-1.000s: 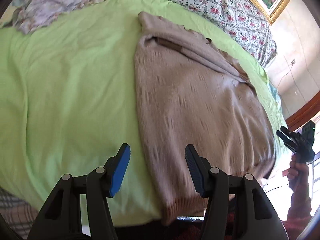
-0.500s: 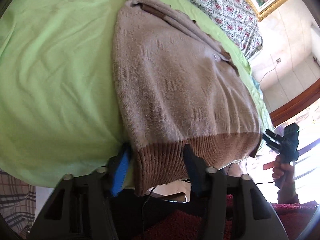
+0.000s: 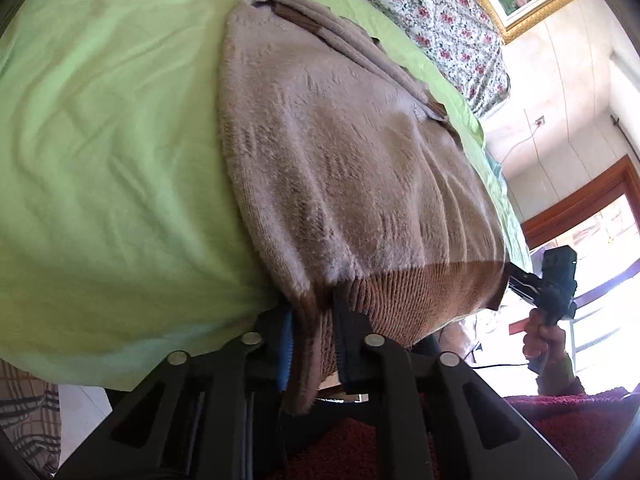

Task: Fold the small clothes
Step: 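Grasp the brown ribbed hem with both grippers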

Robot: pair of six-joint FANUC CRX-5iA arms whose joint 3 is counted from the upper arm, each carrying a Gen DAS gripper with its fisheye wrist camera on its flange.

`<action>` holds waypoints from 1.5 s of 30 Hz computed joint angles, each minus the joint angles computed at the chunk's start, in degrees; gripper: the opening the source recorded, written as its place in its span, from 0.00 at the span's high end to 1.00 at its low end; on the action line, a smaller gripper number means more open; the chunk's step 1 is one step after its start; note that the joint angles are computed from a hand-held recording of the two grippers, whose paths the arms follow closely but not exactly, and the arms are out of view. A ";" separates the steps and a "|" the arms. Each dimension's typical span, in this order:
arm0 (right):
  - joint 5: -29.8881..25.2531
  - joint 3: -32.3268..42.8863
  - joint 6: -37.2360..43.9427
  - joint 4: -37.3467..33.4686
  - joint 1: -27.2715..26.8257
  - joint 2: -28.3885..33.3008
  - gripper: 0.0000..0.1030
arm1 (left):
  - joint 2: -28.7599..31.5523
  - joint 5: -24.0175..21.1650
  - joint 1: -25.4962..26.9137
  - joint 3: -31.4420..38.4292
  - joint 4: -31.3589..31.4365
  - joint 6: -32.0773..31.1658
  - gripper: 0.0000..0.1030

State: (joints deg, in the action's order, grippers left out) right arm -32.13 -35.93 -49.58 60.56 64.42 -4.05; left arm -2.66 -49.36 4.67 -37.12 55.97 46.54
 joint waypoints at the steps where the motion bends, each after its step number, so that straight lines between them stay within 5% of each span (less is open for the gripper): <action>1: 1.15 -1.28 -2.53 1.73 -0.48 -0.64 0.77 | 0.28 -0.47 0.17 0.18 0.05 -0.07 0.87; 7: 5.52 -5.80 -13.43 10.62 -2.58 -2.79 0.82 | 1.92 -2.49 0.57 1.73 -0.68 0.81 0.86; 13: 6.42 -4.37 -12.33 12.09 -3.70 -1.49 0.91 | -0.35 -1.03 -0.16 1.99 -2.10 -0.84 0.94; 19: 7.54 -8.59 -25.61 25.62 -5.98 -4.66 0.92 | -2.91 -1.74 0.98 0.49 1.10 -3.59 0.95; 28: 8.77 -6.57 -38.07 48.54 -15.08 -5.19 0.93 | -3.37 0.12 -0.12 2.20 12.78 -9.44 0.95; 36: 15.07 -1.02 -48.22 67.88 -28.29 -3.87 0.93 | 1.70 9.00 -4.50 8.37 26.33 -18.07 0.95; 41: 16.70 4.83 -44.08 67.74 -34.47 0.06 0.93 | 7.91 14.89 -7.53 15.88 33.47 -23.15 0.95; 45: 16.33 9.19 -38.56 62.56 -37.12 4.23 0.93 | 14.68 18.19 -8.61 24.43 32.69 -22.02 0.95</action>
